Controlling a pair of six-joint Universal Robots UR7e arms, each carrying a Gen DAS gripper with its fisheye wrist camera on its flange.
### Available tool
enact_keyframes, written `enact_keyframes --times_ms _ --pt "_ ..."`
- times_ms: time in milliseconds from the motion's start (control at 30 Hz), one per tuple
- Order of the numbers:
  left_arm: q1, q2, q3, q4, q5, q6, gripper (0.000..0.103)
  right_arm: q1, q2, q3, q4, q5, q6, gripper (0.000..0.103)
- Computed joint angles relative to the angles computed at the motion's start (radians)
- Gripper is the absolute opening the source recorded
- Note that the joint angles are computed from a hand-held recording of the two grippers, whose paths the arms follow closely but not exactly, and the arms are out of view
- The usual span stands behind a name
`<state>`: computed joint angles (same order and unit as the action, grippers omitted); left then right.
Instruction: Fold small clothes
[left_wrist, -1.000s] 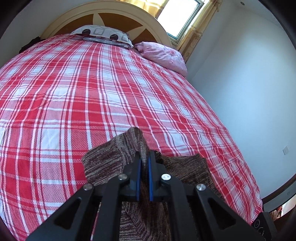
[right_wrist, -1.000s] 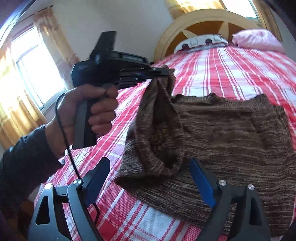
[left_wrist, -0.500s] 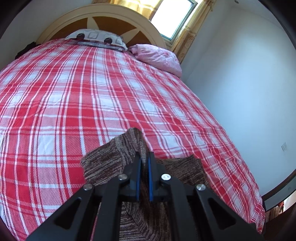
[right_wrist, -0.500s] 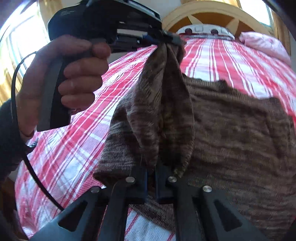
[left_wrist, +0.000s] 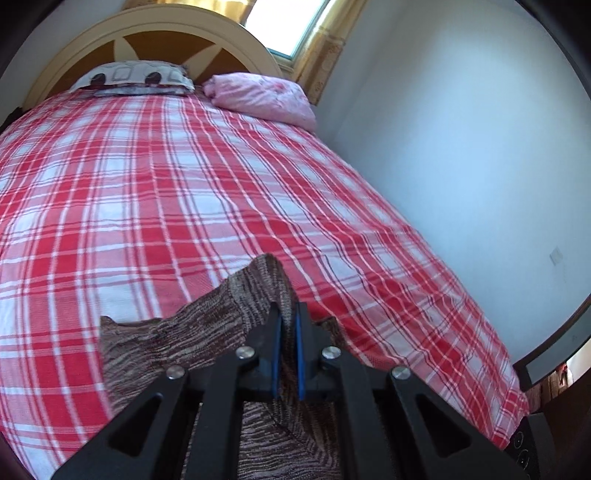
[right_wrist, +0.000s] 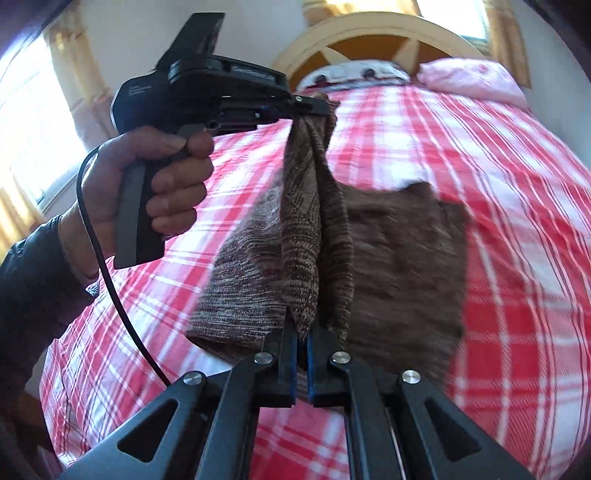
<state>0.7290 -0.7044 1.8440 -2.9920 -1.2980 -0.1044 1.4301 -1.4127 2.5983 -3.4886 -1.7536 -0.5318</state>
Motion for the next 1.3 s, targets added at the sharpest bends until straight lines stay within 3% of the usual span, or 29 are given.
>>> enact_keyframes --times_ms 133,333,600,767,867,933,1033,1100,1133,1267,1300 --pt "-0.016 0.069 -0.037 0.028 0.010 -0.010 0.007 -0.077 -0.027 0.022 0.019 0.017 0.003 0.003" --pt "-0.019 0.125 -0.072 0.051 0.019 -0.037 0.007 -0.140 -0.061 0.043 0.025 0.036 -0.008 0.003" --pt "-0.028 0.141 -0.088 0.053 -0.003 -0.040 0.007 -0.133 -0.159 0.067 0.084 0.058 0.007 0.003" --pt "-0.069 0.173 -0.088 0.073 0.123 -0.009 0.013 -0.165 -0.153 0.054 0.111 0.029 0.033 0.003" --pt "-0.095 0.167 -0.070 0.063 0.169 0.026 0.032 -0.182 -0.162 0.060 0.115 0.048 0.022 0.003" --pt "-0.115 0.156 -0.050 0.029 0.216 0.041 0.061 -0.164 -0.151 0.054 0.108 0.020 0.024 0.003" --pt "-0.135 0.129 -0.017 -0.020 0.256 0.075 0.080 -0.142 -0.157 0.045 0.124 -0.021 0.035 0.006" --pt "-0.148 0.095 0.023 -0.056 0.292 0.100 0.089 -0.120 -0.147 0.039 0.073 -0.092 0.039 0.038" --pt "-0.152 0.083 0.041 -0.073 0.314 0.110 0.093 -0.118 -0.159 0.042 0.053 -0.107 0.042 0.065" --pt "-0.157 0.021 0.150 -0.145 0.410 0.112 0.099 -0.107 -0.215 0.030 0.033 -0.076 0.048 0.067" --pt "-0.153 0.008 0.175 -0.155 0.429 0.095 0.099 -0.098 -0.224 0.016 0.049 -0.028 0.049 0.067"
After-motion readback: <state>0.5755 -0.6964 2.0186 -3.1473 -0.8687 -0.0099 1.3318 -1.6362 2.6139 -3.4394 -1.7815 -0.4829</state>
